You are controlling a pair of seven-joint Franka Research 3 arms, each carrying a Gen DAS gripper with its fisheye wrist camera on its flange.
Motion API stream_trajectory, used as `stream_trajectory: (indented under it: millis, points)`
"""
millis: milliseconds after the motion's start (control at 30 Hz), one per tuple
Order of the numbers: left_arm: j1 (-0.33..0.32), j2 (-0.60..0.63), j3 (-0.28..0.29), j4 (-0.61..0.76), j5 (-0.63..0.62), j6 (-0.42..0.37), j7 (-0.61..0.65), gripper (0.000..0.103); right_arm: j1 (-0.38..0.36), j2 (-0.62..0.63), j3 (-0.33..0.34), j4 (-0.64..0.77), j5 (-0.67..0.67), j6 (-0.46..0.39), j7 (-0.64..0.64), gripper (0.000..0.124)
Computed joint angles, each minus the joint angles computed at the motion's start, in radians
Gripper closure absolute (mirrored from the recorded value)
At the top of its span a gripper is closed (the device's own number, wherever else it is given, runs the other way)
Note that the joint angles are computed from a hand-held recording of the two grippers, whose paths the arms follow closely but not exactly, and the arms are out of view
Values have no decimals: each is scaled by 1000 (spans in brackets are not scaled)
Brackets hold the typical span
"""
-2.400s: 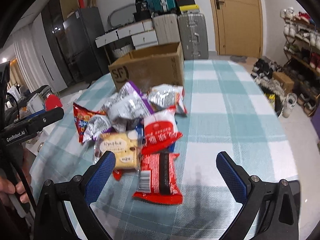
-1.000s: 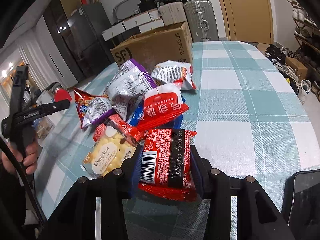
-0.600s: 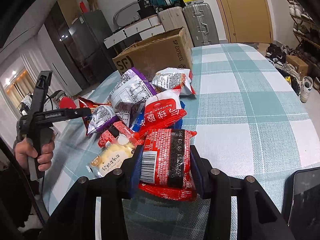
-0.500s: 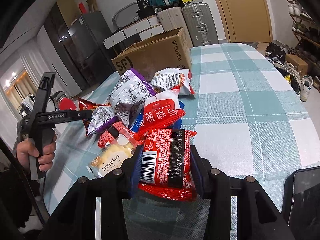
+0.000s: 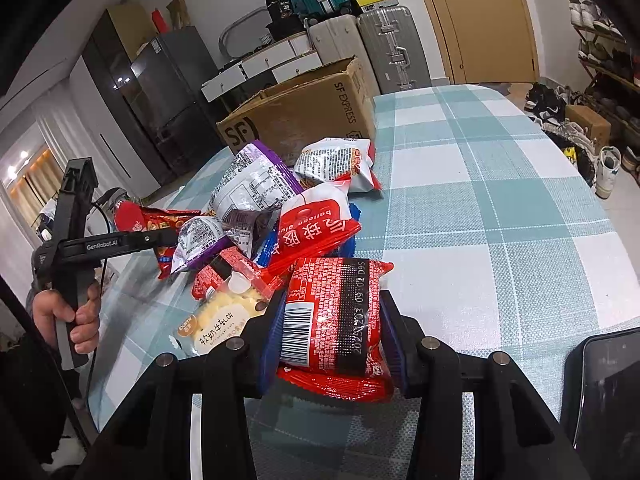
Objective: Organize snacks
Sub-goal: 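Carry both packages over the SF box and open both tools to drop them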
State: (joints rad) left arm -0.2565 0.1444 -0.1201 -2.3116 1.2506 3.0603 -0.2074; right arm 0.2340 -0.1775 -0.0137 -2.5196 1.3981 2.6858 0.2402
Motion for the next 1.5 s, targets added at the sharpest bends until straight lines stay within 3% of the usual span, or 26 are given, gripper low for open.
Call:
stream_trajectory:
  millis: [200, 433, 567, 700, 867, 967, 1200, 1500]
  points:
    - [5, -91, -24, -46, 125, -28, -129, 69, 6, -18, 3, -9, 26, 18, -22, 79]
    - [48, -196, -83, -85, 34, -40, -45, 69, 12, -87, -8, 6, 37, -6, -25, 79]
    - [70, -237, -105, -84, -35, -21, 32, 69, 27, -131, -10, 32, 25, -13, -31, 79]
    - [79, -261, -116, -60, -170, -21, 186, 69, 40, -138, -21, 89, -6, -53, 0, 79]
    - [48, -264, -95, -19, -481, -22, 495, 69, 42, -95, -37, 205, -34, -150, 44, 79]
    - [36, -237, -90, 48, -639, -51, 655, 69, 37, -49, -34, 295, -60, -200, 81, 79]
    - [36, -101, -102, 300, -793, -187, 866, 69, 9, 118, -1, 549, -150, -266, 222, 79]
    - [-11, 182, -71, 727, -828, -400, 996, 68, -44, 388, 69, 903, -362, -291, 447, 79]
